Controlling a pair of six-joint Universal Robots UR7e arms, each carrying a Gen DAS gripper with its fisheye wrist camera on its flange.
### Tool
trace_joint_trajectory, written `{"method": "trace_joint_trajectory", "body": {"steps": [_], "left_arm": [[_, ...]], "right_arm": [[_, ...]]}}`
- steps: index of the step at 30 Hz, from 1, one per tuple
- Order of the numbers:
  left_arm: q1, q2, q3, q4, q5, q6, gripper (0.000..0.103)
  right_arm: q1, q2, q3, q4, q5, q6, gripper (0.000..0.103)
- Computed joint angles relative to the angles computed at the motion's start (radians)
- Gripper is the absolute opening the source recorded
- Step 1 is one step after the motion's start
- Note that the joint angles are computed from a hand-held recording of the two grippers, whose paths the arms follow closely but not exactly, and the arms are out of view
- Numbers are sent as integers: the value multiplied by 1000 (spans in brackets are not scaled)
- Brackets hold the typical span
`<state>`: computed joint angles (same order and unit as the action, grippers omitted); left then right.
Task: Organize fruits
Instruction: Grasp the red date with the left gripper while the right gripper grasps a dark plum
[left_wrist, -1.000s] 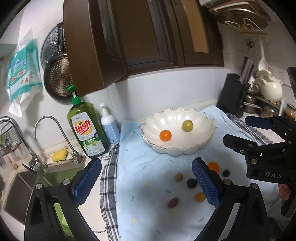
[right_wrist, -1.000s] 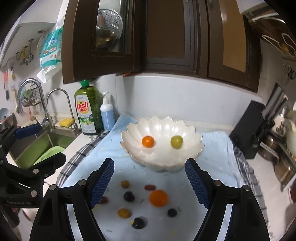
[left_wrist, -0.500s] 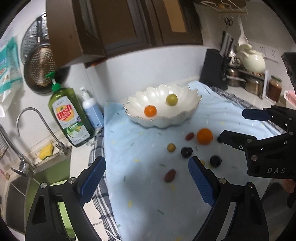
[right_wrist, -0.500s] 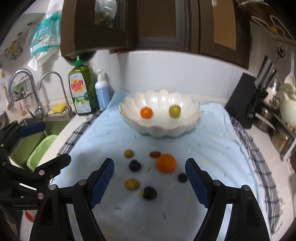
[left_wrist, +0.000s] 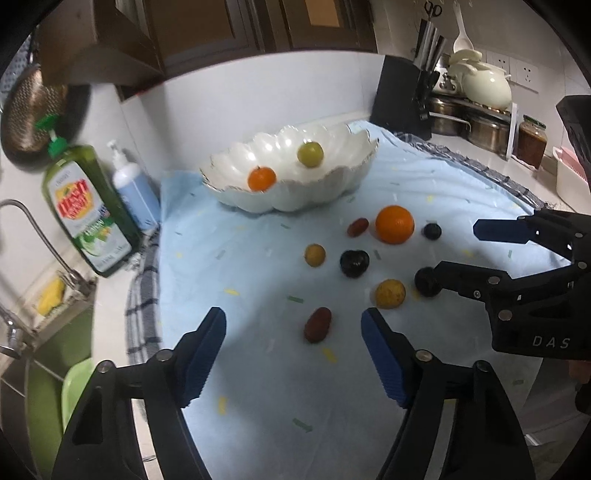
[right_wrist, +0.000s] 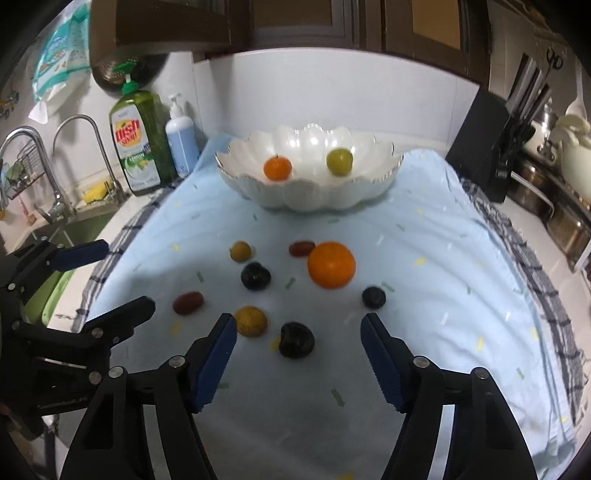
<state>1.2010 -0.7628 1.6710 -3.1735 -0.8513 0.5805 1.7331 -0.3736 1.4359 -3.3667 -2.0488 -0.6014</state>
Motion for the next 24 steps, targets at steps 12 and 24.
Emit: {"method": "trace_joint_trajectory", "body": {"steps": [12, 24], "left_arm": [[41, 45, -66, 115, -49, -64, 53], [62, 69, -112, 188, -68, -117, 31]], "right_arm": [[-26, 29, -46, 81, -5, 40, 55], [-33, 44, -71, 117, -8, 46, 37]]}}
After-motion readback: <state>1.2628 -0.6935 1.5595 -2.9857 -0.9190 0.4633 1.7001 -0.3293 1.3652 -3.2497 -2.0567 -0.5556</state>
